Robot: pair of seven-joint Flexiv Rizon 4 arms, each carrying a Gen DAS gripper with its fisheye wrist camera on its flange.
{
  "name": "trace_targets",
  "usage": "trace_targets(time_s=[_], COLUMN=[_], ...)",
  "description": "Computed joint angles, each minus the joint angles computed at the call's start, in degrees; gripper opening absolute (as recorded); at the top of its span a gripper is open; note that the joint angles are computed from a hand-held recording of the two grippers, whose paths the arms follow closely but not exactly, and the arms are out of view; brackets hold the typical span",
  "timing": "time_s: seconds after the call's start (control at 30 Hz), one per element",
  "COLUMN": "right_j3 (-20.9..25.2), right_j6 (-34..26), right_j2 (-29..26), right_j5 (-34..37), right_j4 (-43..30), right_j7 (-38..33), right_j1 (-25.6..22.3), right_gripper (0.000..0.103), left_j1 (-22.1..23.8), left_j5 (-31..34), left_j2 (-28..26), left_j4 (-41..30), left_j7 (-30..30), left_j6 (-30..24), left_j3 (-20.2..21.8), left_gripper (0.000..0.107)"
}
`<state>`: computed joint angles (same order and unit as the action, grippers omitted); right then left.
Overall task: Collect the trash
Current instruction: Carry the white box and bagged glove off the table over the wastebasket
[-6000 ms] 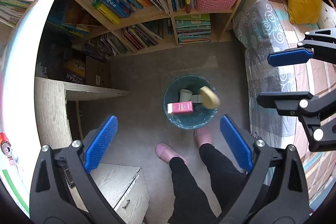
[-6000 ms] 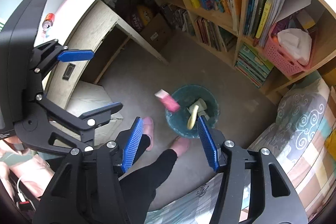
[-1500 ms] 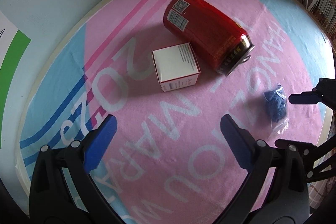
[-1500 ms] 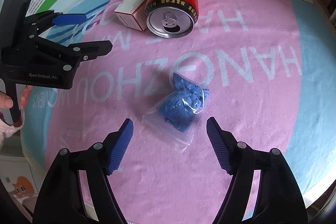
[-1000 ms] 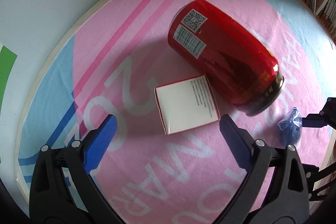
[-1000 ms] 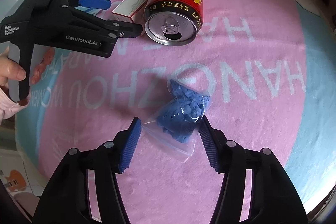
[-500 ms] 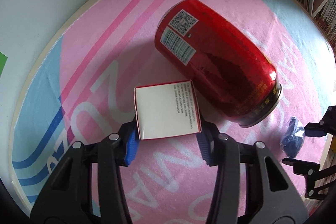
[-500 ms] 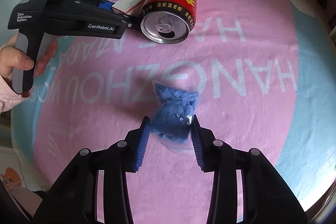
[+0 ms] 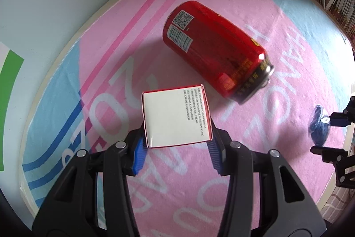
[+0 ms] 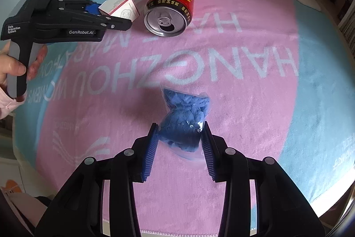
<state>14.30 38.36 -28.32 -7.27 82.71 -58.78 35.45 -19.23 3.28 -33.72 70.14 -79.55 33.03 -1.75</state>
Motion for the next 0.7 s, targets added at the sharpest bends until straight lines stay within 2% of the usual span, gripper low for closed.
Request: trace_targets(time_s=[0.2, 0.57, 0.7], right_j3=[0.02, 0.62, 0.91], right_j6=[2.19, 6.40, 7.55], right_j2=[2.93, 10.34, 12.93], right_j5=[-0.53, -1.94, -2.83], right_j4=[3.68, 13.24, 16.60], right_j7=[1.31, 5.52, 8.00], right_j1=[-0.18, -1.46, -1.69], right_gripper=[0.040, 0.040, 0.040], left_j1=[-1.22, -4.17, -4.39], left_j5=[1.18, 3.39, 3.69], left_j2=[4.40, 8.10, 9.10], left_j4=[4.74, 7.69, 8.66], left_j7=[-1.23, -4.08, -3.39], left_j6=[0.73, -0.42, -0.12], left_j3=[0.02, -1.51, -2.01], left_gripper=[0.044, 0.044, 0.044])
